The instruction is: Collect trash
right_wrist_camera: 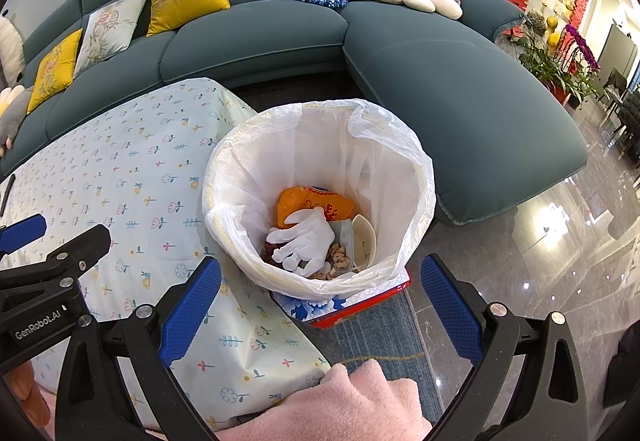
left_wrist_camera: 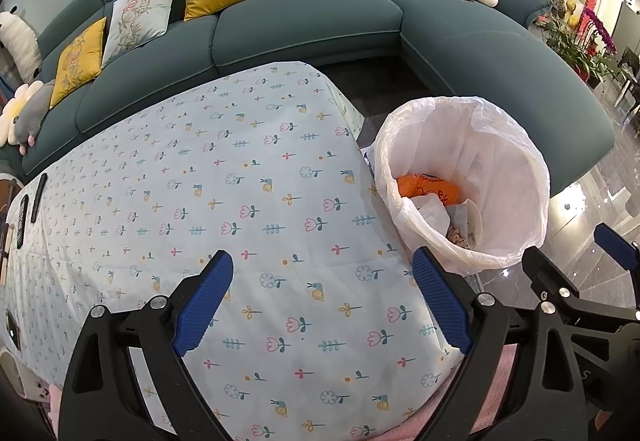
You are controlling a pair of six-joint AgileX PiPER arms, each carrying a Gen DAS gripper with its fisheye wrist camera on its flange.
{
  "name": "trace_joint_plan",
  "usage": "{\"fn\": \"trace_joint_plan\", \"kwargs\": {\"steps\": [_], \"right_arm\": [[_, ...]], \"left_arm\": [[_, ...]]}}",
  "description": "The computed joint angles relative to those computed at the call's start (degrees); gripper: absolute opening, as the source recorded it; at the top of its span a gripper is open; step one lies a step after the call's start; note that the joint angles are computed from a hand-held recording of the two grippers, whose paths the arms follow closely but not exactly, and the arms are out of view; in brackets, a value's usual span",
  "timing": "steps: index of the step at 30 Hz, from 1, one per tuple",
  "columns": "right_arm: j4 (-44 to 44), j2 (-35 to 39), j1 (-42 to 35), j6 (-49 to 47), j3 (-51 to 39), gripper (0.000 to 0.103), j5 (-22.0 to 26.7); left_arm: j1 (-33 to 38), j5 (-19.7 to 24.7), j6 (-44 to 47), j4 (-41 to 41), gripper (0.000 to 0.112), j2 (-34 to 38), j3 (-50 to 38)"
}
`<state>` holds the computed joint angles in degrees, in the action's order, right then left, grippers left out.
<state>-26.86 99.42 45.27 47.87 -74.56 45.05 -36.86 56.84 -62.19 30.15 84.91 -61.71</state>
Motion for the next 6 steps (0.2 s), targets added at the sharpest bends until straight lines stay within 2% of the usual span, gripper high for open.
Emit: {"fn": "trace_joint_plan", "kwargs": {"steps": [6], "right_arm": [[-0.5, -0.6, -0.2, 0.7, 1.4, 0.096, -0.6]], "left_arm": [[0.5, -1.2, 0.6, -0.4, 0.087, -0.2, 0.8]]}}
